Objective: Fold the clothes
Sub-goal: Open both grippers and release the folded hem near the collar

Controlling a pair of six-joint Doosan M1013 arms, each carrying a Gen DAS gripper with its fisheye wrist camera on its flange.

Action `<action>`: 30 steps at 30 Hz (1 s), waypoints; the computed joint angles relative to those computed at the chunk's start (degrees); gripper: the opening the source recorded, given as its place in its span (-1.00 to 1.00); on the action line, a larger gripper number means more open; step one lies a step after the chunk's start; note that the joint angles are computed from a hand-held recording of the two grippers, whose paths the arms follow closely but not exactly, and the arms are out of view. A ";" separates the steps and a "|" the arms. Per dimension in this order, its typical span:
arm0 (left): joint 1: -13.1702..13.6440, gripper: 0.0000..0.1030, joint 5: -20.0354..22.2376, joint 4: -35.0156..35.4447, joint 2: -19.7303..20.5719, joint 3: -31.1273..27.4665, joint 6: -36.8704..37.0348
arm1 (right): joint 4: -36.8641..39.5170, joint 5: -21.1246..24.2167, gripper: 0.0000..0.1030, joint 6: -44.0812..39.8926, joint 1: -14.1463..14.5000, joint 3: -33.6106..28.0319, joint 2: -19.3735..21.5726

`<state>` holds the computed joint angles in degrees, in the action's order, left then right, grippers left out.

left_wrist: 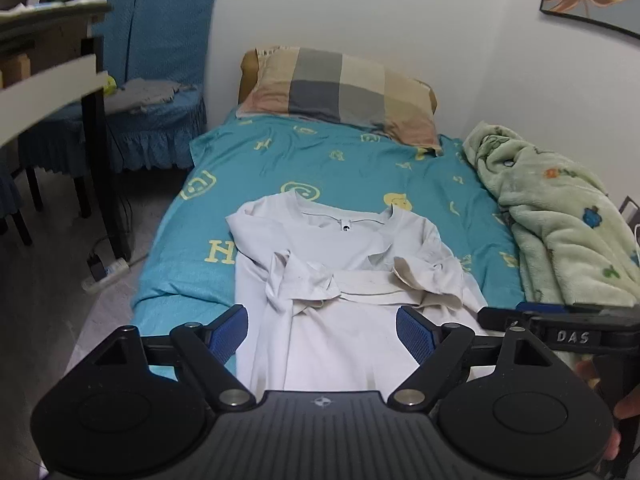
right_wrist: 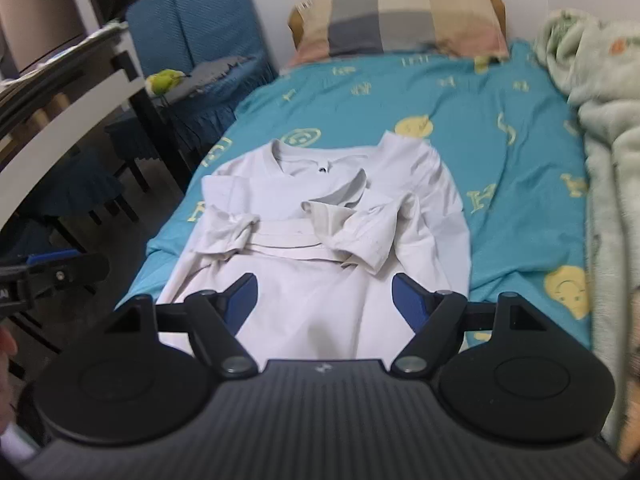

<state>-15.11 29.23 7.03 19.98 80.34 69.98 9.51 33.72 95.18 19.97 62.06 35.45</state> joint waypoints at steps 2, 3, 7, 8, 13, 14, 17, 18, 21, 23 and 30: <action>-0.89 0.74 -1.04 5.25 -1.83 2.48 -4.44 | 0.31 -3.04 0.53 -0.51 0.21 3.12 -2.01; -1.13 0.74 -1.31 6.18 -2.57 3.52 -5.65 | -0.05 -4.35 0.56 -0.05 0.35 4.56 -2.95; -2.31 0.85 -3.36 11.18 -4.99 7.47 -9.77 | 0.96 -9.26 0.70 -0.98 0.86 9.81 -6.18; -2.61 0.86 -3.82 12.55 -5.58 8.42 -10.94 | -0.06 -10.02 0.70 -0.37 1.10 10.71 -6.74; -3.65 0.88 -4.85 15.81 -6.34 10.44 -12.55 | -5.66 -13.09 0.70 4.67 1.94 13.72 -8.56; -3.74 0.88 -4.99 15.91 -6.35 10.59 -12.18 | -6.29 -13.05 0.70 5.60 1.93 13.70 -8.54; -3.56 0.88 -5.33 14.81 -5.98 10.43 -11.02 | -7.40 -12.67 0.70 7.50 1.90 13.65 -8.47; -3.54 0.88 -5.34 14.71 -5.93 10.43 -10.93 | -7.41 -12.39 0.70 7.67 1.89 13.58 -8.41; -3.33 0.88 -5.17 13.49 -5.78 10.46 -10.29 | -6.36 -11.52 0.70 6.38 1.93 13.11 -8.08; -2.95 0.88 -5.13 11.25 -5.58 10.37 -8.87 | -6.43 -11.35 0.70 6.30 2.02 13.06 -8.02; -2.83 0.88 -2.94 10.21 -4.55 9.50 -7.86 | -11.79 -11.42 0.70 10.20 2.49 13.00 -7.93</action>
<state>-17.94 26.29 17.24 15.42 89.84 62.12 -2.27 22.30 105.38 22.46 75.06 27.52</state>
